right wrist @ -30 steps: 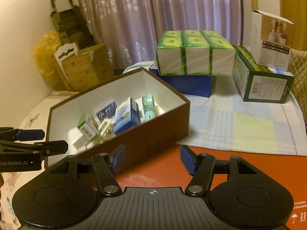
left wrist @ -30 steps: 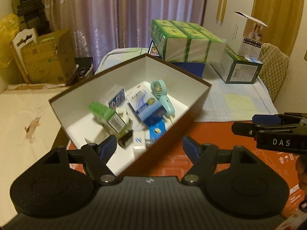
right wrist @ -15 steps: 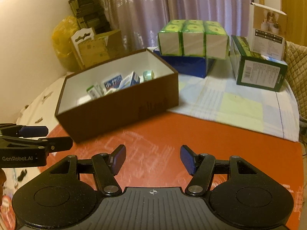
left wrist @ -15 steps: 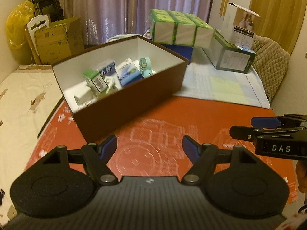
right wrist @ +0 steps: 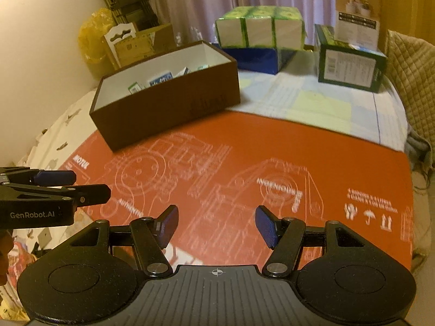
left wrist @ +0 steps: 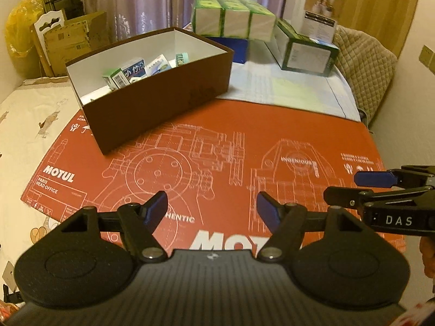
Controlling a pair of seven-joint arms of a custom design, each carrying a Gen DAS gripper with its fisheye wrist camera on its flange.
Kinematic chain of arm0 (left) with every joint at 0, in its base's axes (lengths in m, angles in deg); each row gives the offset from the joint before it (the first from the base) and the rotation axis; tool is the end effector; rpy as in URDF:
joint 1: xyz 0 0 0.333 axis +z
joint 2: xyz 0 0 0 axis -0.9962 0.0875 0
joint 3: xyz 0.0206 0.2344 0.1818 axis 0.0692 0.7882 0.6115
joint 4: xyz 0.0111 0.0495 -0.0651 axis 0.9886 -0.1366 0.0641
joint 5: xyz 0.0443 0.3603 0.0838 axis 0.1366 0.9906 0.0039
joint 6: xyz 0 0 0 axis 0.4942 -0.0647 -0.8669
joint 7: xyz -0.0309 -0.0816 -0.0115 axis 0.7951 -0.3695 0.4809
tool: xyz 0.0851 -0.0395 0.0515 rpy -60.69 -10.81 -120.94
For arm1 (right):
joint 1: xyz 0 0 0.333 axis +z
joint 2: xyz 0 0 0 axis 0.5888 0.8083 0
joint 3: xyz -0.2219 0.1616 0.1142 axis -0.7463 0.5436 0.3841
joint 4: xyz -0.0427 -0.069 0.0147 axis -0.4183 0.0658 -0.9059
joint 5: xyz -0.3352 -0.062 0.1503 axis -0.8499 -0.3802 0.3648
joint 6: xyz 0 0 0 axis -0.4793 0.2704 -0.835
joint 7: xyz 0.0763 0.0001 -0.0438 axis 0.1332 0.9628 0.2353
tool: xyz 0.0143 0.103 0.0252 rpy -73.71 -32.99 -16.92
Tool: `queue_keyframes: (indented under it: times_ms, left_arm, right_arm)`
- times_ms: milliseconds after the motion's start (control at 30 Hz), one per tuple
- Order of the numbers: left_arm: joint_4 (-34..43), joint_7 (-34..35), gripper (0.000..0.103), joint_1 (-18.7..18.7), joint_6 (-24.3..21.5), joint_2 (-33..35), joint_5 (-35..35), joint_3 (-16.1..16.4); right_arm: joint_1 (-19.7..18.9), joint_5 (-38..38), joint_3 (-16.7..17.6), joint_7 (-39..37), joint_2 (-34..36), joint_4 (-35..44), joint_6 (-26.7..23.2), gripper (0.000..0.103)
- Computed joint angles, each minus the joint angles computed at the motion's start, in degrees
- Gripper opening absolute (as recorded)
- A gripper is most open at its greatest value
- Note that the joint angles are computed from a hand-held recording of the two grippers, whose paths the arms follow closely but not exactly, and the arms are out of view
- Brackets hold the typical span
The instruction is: Organize rigid objects
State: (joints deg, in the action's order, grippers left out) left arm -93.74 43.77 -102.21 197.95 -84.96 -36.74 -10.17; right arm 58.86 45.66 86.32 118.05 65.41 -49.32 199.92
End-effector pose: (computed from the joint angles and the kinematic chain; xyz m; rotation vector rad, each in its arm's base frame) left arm 0.3471 -0.2177 0.5917 -2.1409 1.3513 -0.5558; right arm 0.4916 0.2990 0.5882 -2.2826 0.8106 -0.0604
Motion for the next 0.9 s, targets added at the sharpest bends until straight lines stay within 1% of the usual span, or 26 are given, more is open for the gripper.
queue_keyframes:
  times_ms: [167, 367, 600, 900]
  left_arm:
    - [-0.7, 2.9, 0.069, -1.0, 0.9, -0.8, -0.3, 0.5]
    - [-2.4, 7.6, 0.069, -2.2, 1.5, -3.5, -2.1, 1.7]
    - [-5.3, 11.1, 0.069, -3.3, 1.4, -7.6, -4.5, 2.5]
    - [-8.4, 13.0, 0.069, -4.6, 1.2, -12.0, -6.0, 2.5]
  right_arm:
    - [-0.1, 0.0, 0.0, 1.7, -3.9, -4.3, 1.6, 0.060]
    - [-0.1, -3.2, 1.1, 8.4, -7.7, -8.2, 4.4, 0.060]
    - [-0.1, -7.1, 2.4, 16.4, -12.4, -12.7, 4.7, 0.060]
    - [0.2, -9.8, 3.7, 21.5, -16.4, -16.5, 5.3, 0.060]
